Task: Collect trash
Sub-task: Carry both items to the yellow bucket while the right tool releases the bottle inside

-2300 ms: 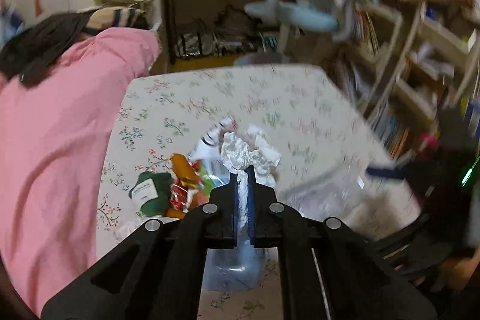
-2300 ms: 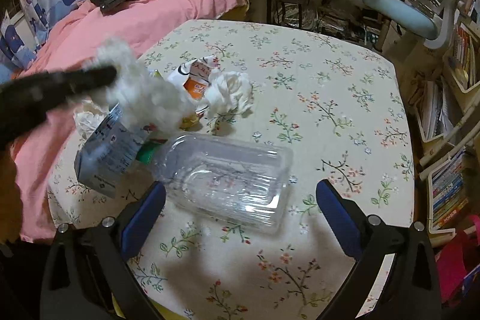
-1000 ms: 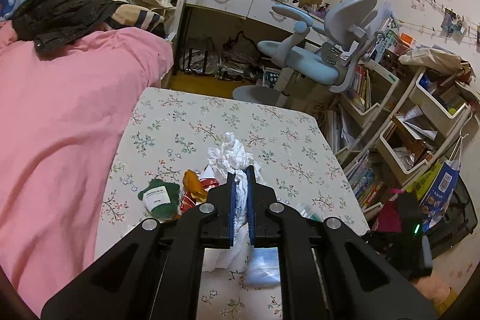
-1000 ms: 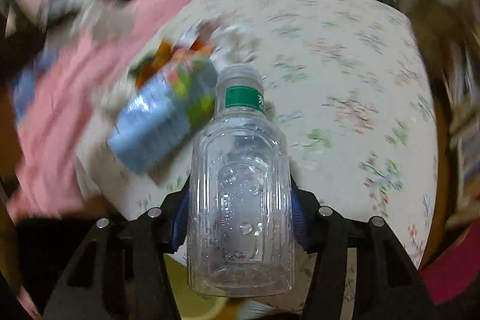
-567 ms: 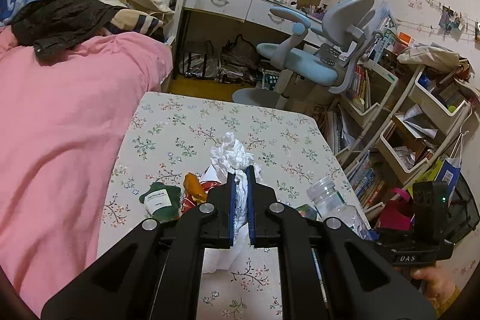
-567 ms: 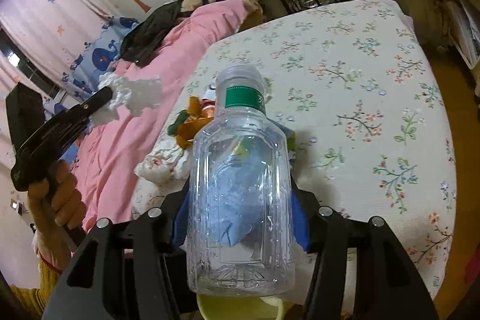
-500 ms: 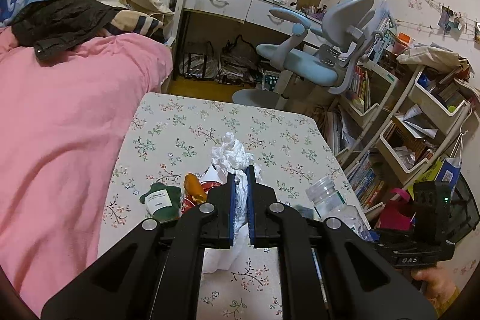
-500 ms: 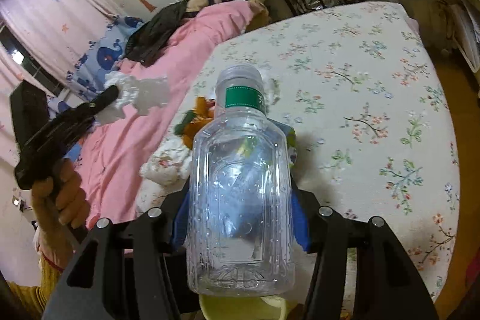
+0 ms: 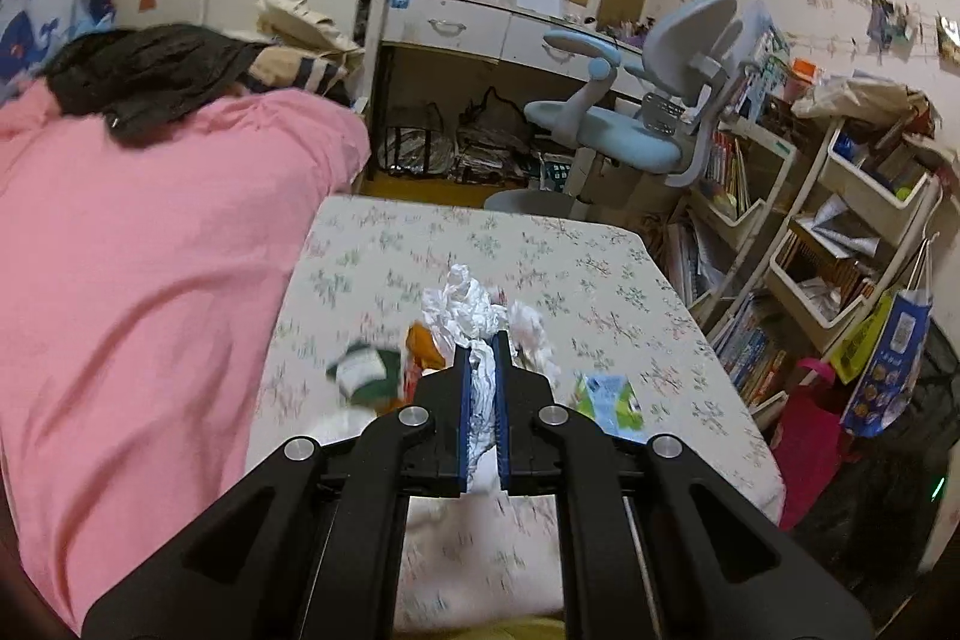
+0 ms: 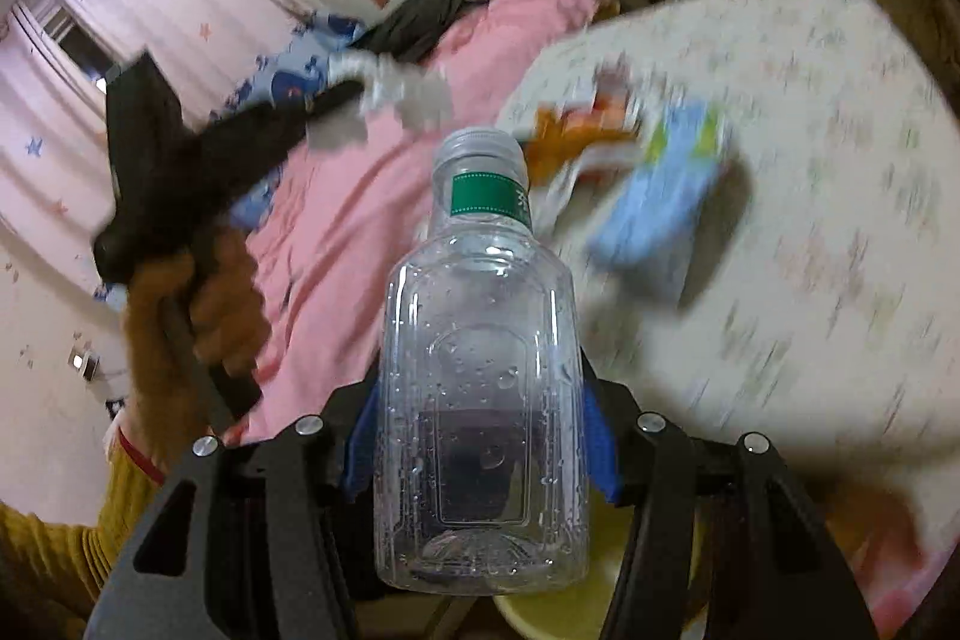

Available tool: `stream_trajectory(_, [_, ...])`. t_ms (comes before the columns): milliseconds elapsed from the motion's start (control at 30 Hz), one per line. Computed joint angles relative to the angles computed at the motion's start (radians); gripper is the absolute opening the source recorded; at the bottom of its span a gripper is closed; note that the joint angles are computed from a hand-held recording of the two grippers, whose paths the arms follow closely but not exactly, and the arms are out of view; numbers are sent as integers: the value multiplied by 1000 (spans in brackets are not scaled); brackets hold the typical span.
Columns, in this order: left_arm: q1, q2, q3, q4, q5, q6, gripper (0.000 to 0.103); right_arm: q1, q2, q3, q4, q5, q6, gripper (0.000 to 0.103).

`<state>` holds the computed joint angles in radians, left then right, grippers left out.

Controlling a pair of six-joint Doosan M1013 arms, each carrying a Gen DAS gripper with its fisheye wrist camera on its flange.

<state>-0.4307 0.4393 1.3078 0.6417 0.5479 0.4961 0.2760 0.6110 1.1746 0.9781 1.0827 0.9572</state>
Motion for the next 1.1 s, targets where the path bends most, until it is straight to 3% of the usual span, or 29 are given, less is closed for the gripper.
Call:
stream_trajectory(333, [-62, -88, 152, 100, -19, -171, 5, 54, -19, 70, -179, 35, 46, 55])
stream_trajectory(667, [-105, -118, 212, 54, 8, -172, 5, 86, 6, 46, -315, 60, 145, 58])
stream_trajectory(800, [-117, -123, 223, 10, 22, -153, 5, 72, -26, 89, -310, 9, 146, 65])
stream_trajectory(1100, [-153, -126, 241, -75, 60, -92, 5, 45, -79, 158, -219, -154, 99, 68])
